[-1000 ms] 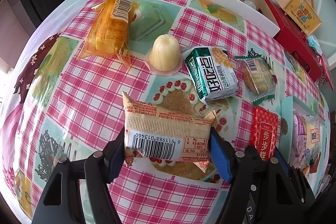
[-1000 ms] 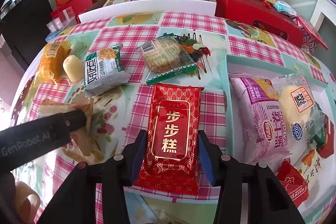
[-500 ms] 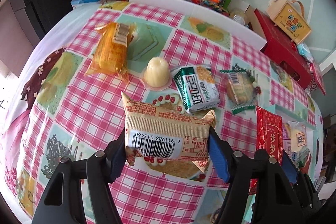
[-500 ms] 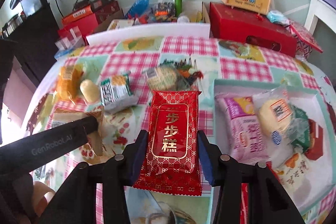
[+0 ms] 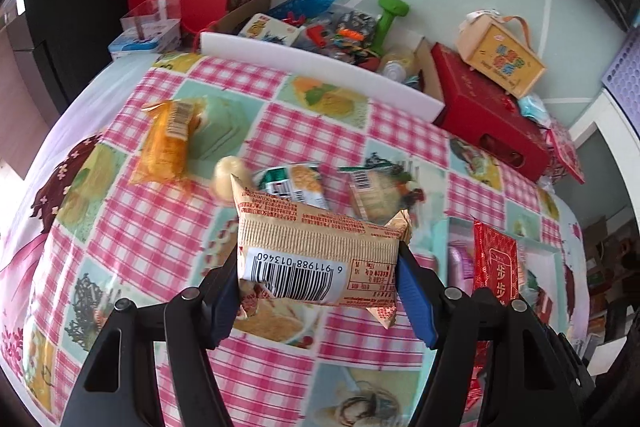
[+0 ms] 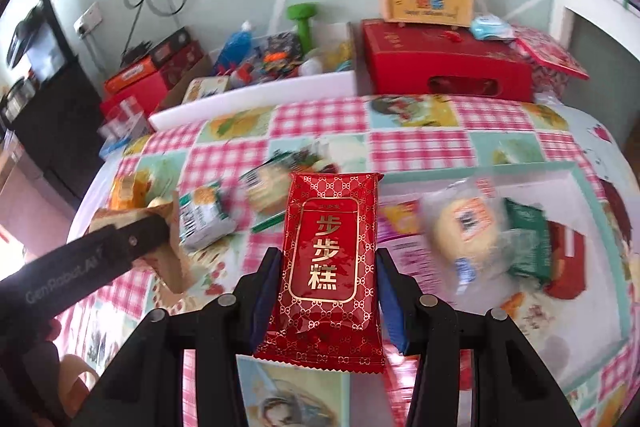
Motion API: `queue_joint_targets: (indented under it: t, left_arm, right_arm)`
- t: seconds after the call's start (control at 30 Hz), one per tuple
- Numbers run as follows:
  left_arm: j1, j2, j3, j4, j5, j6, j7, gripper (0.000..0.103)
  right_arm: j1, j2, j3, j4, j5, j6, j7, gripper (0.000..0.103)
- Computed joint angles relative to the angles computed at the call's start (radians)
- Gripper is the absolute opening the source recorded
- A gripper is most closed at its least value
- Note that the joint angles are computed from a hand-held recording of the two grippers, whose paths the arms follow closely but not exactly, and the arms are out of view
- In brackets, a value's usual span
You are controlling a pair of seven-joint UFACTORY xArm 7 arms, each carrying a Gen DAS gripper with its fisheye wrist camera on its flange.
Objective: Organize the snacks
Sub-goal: 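Lift both packets and carry them over the white tray, then open both tools to release the packets into the tray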
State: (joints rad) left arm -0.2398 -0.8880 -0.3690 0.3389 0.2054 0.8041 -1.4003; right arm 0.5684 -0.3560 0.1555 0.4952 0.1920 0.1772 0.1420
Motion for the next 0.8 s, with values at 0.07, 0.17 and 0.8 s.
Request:
queue_joint_targets:
  t: [0.07,0.17,0.8]
  left_arm:
    - [0.006,0.04,-0.017,0.03,0.01,-0.021,-0.003,0.071]
    - [0.013,0.116,-0.041,0.078,0.035,-0.066,-0.005,0.071]
    - [-0.071,0.664,-0.098,0.42,0.343,-0.223,-0.103,0.071]
  right_arm:
    - [-0.03,-0.018,-0.004,-0.006,-0.014,0.008,0.007,0.049]
    - [-0.104,-0.045,0.0,-0.016,-0.056,0.023,0.033,0.049]
    - [-0.34,-0.085,-0.12,-0.053,-0.105,0.085,0.031,0.05]
